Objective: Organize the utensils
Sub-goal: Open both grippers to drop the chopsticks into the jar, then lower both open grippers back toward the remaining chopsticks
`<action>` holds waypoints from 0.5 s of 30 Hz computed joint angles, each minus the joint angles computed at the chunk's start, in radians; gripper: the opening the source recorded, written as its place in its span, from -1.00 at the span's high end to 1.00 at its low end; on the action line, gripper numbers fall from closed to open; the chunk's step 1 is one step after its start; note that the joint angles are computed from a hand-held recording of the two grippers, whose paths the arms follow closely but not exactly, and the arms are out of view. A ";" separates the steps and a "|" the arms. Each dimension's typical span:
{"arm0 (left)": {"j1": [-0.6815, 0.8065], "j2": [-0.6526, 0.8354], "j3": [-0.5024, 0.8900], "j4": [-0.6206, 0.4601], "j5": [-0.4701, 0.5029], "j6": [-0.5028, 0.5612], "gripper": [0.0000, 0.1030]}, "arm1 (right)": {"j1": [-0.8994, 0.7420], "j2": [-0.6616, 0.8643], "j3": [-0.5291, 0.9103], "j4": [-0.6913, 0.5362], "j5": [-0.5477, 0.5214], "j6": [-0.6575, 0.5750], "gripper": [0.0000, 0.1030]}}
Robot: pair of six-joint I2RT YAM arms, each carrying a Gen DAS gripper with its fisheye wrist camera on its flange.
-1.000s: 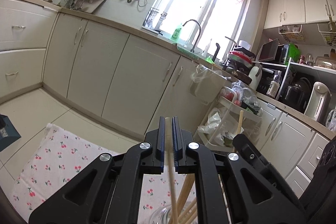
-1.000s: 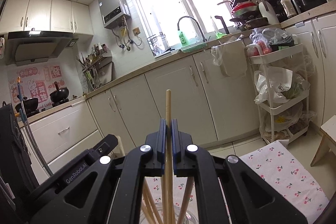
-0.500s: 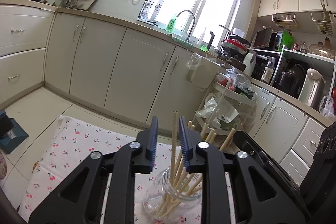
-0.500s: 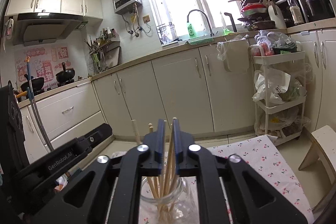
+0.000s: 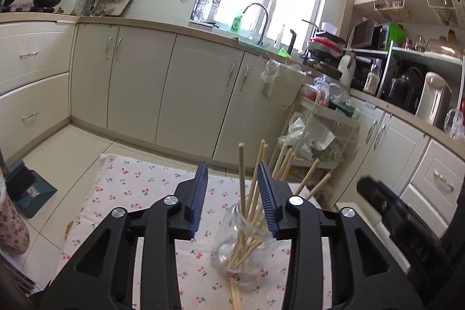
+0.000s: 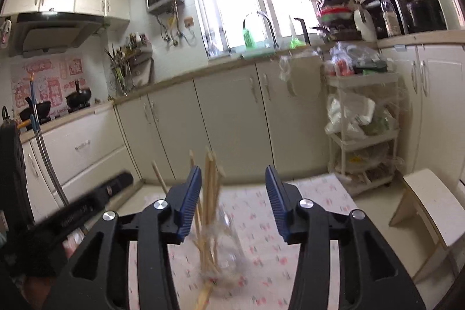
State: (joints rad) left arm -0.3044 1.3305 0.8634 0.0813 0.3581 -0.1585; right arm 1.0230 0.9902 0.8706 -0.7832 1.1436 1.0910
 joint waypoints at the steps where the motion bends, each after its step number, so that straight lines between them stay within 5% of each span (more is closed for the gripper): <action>1: -0.002 -0.011 -0.006 -0.023 -0.005 0.017 0.26 | 0.025 0.017 0.008 -0.090 -0.007 0.102 0.09; 7: -0.025 -0.089 -0.046 -0.131 -0.053 0.083 0.08 | 0.164 0.096 -0.022 -0.420 -0.124 0.603 -0.04; 15: -0.053 -0.174 -0.085 -0.259 -0.112 0.133 -0.05 | 0.287 0.190 -0.052 -0.467 -0.241 0.808 -0.28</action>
State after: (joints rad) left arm -0.3575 1.1562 0.7789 -0.1774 0.2457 -0.0255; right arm 1.3102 1.1801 0.8182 -1.2504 0.9023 1.8986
